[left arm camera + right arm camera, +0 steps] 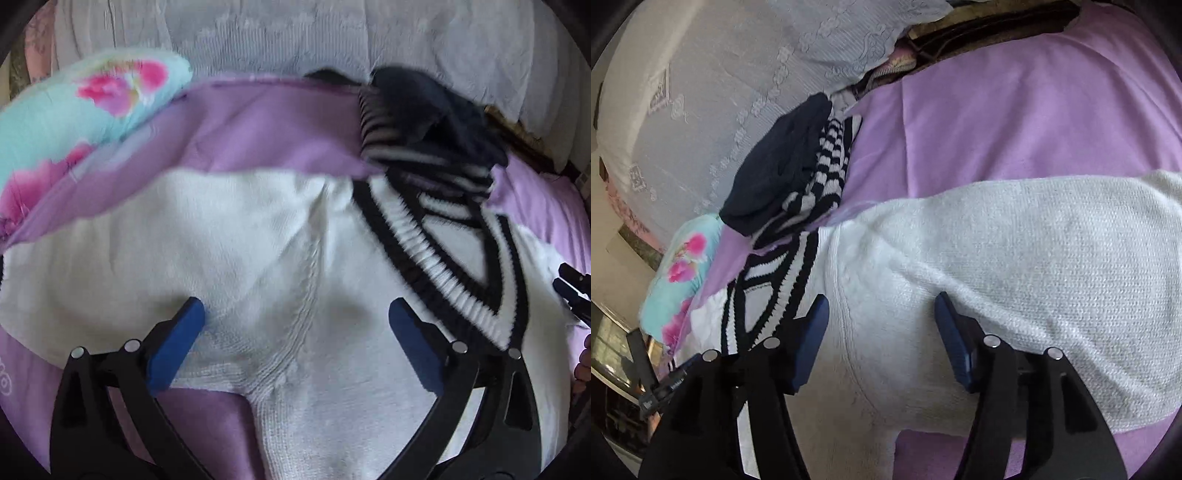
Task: Fold small clothes
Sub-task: 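Release the hem and move both grippers over the spread sweater, then grasp the striped sleeve cuff with the right gripper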
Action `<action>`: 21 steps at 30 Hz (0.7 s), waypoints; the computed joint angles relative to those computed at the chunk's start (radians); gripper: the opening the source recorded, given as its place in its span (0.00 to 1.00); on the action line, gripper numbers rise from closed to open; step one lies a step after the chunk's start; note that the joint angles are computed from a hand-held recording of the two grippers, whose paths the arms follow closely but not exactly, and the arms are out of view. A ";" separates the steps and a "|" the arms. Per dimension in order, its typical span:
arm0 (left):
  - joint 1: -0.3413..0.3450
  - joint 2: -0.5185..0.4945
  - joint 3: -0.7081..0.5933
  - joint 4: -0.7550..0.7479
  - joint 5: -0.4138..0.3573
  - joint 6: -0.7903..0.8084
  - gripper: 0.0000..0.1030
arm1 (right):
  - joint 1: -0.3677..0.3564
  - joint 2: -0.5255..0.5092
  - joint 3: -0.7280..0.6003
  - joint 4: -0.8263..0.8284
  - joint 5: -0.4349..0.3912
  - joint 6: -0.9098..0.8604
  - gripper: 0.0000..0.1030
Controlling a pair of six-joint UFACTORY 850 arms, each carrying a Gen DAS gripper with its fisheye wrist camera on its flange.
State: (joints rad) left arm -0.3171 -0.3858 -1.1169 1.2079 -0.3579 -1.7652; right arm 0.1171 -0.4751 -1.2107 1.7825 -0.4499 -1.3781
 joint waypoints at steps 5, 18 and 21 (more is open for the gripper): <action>-0.067 0.017 0.023 0.157 -0.157 -0.122 0.98 | -0.051 0.136 0.137 0.245 0.062 -0.215 0.56; -0.074 0.231 0.260 0.337 -0.166 -0.513 0.98 | -0.274 0.266 0.353 0.472 0.038 -0.209 0.56; -0.067 0.264 0.301 0.307 -0.152 -0.510 0.98 | -0.285 0.254 0.353 0.529 0.023 -0.231 0.56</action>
State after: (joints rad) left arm -0.3838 -0.1215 -0.8160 1.5150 -0.5101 -2.2749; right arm -0.1678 -0.2209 -0.8578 2.3110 -0.4274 -1.6088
